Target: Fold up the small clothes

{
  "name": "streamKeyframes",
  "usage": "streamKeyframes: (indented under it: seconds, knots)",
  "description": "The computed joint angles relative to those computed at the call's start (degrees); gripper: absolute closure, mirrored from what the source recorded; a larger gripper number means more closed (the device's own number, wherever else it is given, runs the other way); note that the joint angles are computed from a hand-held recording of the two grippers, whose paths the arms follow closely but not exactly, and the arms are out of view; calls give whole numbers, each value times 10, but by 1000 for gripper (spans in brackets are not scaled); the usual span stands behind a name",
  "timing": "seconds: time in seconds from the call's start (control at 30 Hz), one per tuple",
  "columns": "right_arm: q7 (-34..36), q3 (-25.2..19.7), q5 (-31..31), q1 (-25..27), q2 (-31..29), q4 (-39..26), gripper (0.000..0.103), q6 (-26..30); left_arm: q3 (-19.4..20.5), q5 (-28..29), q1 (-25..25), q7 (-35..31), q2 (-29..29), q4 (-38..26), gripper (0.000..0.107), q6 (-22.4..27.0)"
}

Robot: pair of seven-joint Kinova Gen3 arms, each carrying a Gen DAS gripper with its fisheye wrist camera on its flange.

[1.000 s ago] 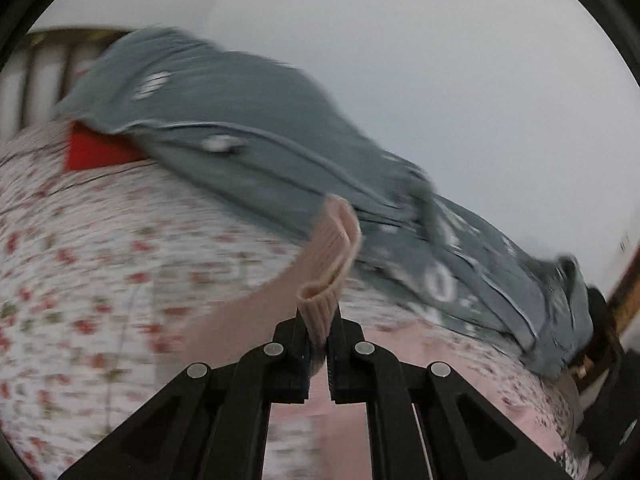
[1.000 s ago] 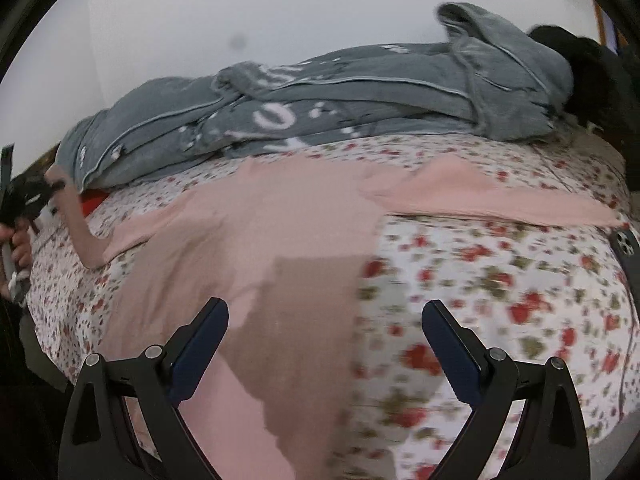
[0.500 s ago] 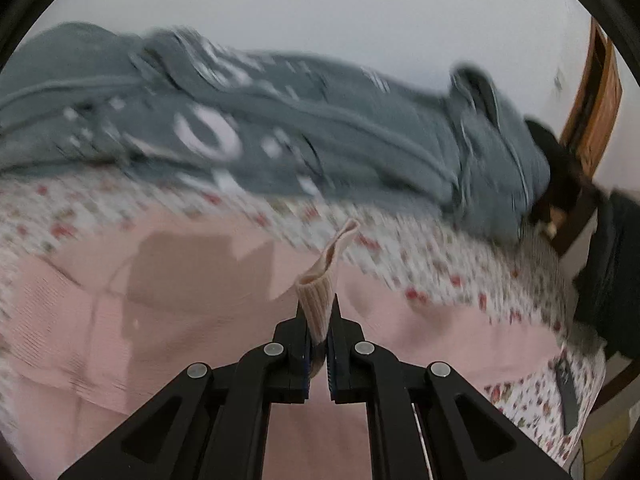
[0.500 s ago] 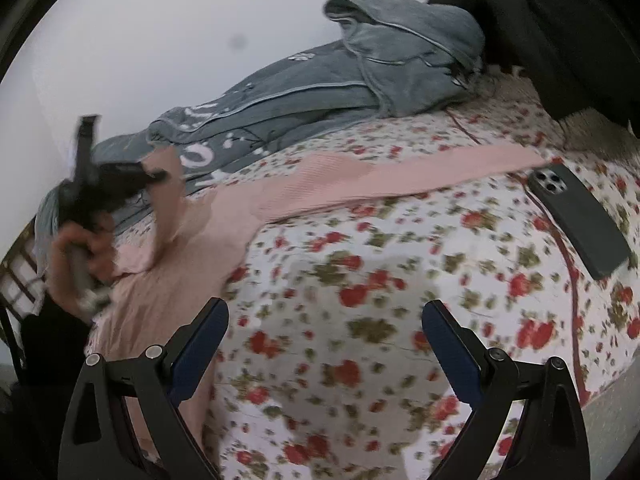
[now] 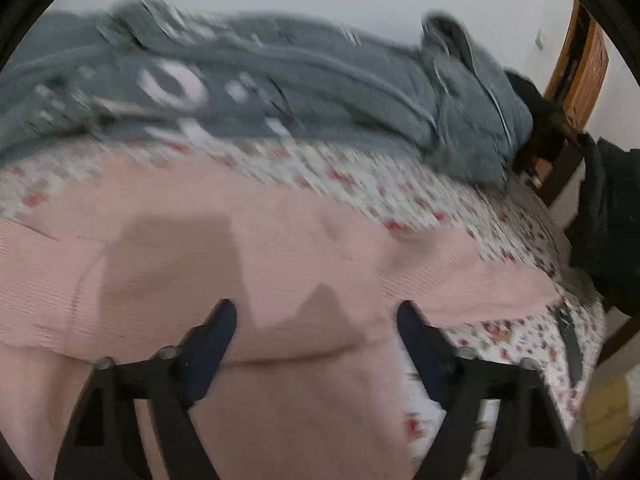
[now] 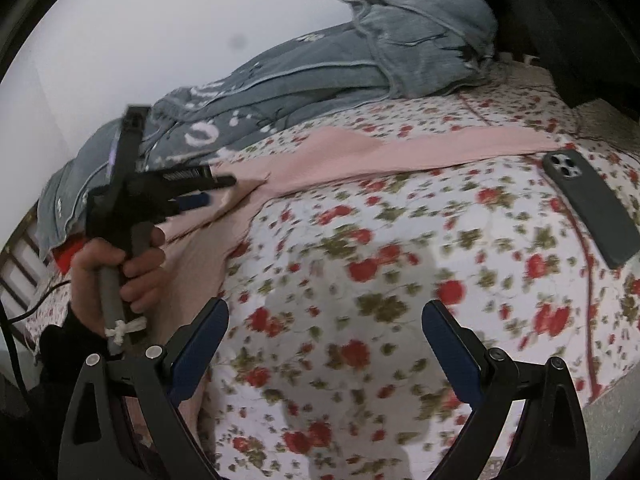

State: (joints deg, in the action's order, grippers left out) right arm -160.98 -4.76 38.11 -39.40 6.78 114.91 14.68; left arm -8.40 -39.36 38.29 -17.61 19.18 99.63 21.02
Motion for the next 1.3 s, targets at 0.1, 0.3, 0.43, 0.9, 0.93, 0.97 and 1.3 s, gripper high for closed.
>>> streamKeyframes:
  seconds: [0.1,0.3,0.43,0.9,0.93,0.97,1.3]
  knots:
    - [-29,5,33,-32,17,-15,6,12,-80,-70,74,41,-23,21,25,58]
    - [-116,9,120,-93,54,-46,11,65,-94,-181,46,127,-64,102,25,111]
    - [-193,47,197,-135,52,-42,18,99,-66,-148,-60,81,-87,154,26,39]
    - [-48,8,103,-17,97,-131,26,202,-13,-188,-125,96,-51,173,20,1]
    - [-41,10,98,-14,100,-133,26,200,-8,-189,-127,97,-49,170,20,9]
    - [-30,12,90,-9,106,-139,26,198,-3,-193,-127,100,-46,167,20,17]
    - [1,48,88,5,112,-132,26,148,20,-208,-142,114,-43,165,19,35]
